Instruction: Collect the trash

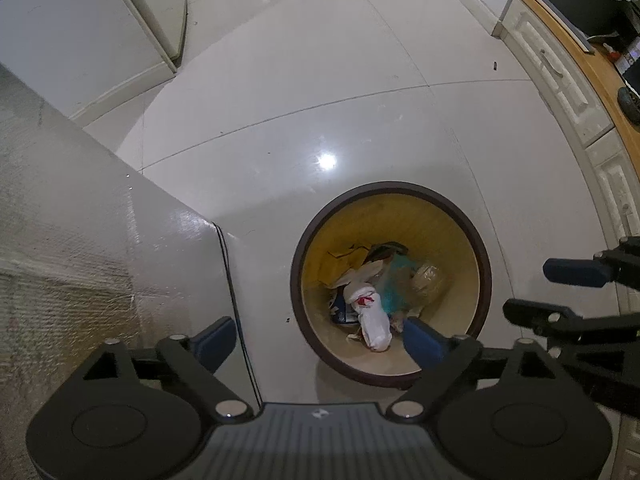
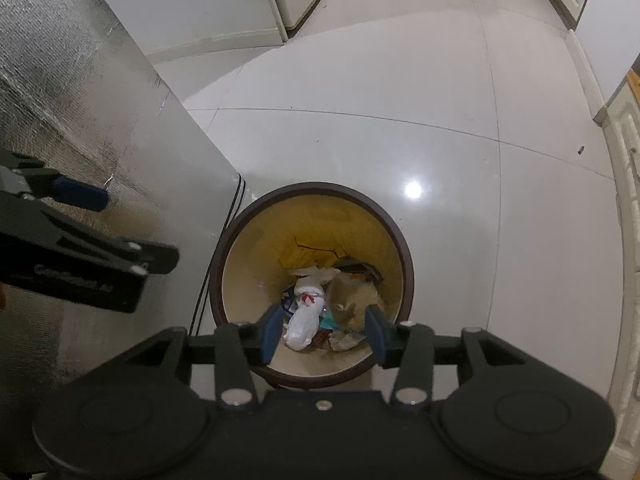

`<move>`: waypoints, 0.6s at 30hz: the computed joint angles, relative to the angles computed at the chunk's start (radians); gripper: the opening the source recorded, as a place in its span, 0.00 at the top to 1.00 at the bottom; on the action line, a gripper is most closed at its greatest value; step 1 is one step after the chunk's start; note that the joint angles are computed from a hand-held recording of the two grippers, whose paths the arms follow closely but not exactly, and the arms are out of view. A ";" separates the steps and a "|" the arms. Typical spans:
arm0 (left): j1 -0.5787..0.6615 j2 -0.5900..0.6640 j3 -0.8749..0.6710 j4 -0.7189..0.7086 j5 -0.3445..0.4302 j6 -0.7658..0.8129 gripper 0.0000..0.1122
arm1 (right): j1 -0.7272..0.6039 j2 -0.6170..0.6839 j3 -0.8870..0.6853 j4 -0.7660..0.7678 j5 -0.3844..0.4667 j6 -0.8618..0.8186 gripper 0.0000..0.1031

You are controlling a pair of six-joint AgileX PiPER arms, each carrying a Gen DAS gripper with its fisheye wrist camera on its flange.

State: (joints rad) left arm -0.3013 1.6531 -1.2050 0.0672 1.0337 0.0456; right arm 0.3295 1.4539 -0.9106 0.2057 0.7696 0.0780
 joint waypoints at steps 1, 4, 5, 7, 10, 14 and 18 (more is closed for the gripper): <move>0.006 -0.008 0.004 -0.004 0.003 0.007 0.16 | -0.006 -0.006 0.001 0.004 0.005 -0.003 0.55; 0.027 -0.031 0.016 -0.015 0.012 0.025 0.12 | -0.012 -0.017 0.002 -0.001 0.020 0.006 0.51; 0.032 -0.038 0.021 -0.016 0.015 0.030 0.12 | 0.000 -0.006 -0.008 -0.011 0.021 0.026 0.48; 0.043 -0.053 0.028 -0.017 0.026 0.042 0.11 | 0.008 0.005 -0.015 -0.013 0.017 0.033 0.43; 0.064 -0.081 0.037 -0.022 0.044 0.060 0.09 | 0.023 0.002 -0.022 -0.028 0.026 0.052 0.38; 0.105 -0.122 0.039 -0.037 0.073 0.085 0.08 | 0.032 -0.007 -0.043 -0.060 0.048 0.088 0.35; 0.132 -0.179 0.037 -0.039 0.103 0.093 0.08 | 0.056 -0.024 -0.066 -0.081 0.062 0.123 0.28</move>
